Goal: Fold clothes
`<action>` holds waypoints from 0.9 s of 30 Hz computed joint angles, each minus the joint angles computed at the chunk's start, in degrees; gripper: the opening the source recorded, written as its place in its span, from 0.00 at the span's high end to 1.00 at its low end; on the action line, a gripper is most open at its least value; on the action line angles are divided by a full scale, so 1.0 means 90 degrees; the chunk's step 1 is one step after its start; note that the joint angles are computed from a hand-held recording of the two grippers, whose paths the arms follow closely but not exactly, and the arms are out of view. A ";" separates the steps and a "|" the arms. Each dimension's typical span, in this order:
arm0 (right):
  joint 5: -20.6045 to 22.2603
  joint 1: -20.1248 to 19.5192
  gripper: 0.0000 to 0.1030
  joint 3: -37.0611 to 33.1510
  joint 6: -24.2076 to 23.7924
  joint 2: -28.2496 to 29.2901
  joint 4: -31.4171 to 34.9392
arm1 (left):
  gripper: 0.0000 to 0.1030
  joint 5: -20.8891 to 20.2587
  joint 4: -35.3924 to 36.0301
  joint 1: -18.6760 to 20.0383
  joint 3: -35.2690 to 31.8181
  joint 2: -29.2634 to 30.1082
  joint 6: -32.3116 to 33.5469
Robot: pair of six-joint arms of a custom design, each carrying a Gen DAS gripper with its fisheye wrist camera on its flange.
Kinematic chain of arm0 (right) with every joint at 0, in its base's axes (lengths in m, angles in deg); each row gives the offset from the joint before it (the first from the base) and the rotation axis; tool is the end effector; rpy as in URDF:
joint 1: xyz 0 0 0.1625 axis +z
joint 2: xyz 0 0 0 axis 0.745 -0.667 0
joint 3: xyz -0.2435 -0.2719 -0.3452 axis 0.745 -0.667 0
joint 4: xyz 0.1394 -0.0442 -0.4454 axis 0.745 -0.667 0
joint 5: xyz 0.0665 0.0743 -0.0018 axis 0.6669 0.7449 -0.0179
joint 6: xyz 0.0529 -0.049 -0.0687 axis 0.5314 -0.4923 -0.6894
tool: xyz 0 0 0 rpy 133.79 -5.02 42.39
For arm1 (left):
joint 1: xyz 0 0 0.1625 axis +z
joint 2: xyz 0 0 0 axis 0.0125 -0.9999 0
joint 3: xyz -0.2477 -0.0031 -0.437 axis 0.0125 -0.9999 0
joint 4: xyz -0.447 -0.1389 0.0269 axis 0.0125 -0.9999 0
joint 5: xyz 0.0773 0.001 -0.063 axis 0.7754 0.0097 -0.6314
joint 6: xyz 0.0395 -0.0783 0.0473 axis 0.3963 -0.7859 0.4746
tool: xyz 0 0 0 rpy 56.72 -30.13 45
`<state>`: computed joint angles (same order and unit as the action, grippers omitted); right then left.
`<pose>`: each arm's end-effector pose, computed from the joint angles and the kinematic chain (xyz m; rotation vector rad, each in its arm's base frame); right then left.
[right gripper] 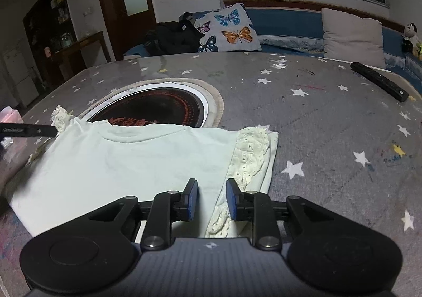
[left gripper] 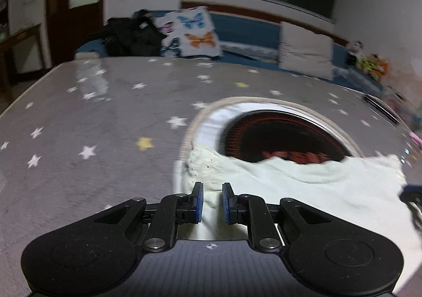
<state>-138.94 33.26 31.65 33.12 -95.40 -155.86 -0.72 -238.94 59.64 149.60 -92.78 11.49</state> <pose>0.0000 -0.8318 0.2972 0.8500 -2.4710 0.7914 -0.2162 -0.8071 0.0895 0.2184 2.2412 -1.0651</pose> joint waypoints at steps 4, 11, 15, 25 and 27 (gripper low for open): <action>-0.0043 0.0013 0.77 -0.0029 -0.0066 0.0001 0.0060 | 0.84 0.0157 -0.0161 0.0043 0.0008 -0.0081 -0.0170; 0.0120 0.0035 0.69 -0.0120 0.0069 -0.0020 0.0158 | 0.84 -0.0644 -0.0569 -0.0063 0.0111 -0.0070 0.0507; 0.0071 0.0075 0.67 -0.0405 0.0149 0.0145 0.0070 | 0.84 -0.0618 -0.0073 0.0027 -0.0170 0.0107 0.0356; -0.0165 0.0045 0.66 -0.1202 0.0358 0.0654 0.0302 | 0.84 -0.0609 -0.0188 0.0158 -0.0111 0.0027 -0.0054; -0.0166 0.0052 0.65 -0.1165 0.0349 0.0620 0.0288 | 0.84 -0.0552 -0.0389 0.0134 0.0075 -0.0090 -0.0076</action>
<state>-140.43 33.74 21.16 36.26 -89.82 -153.27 -5.68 -242.44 60.85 150.28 -93.59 10.81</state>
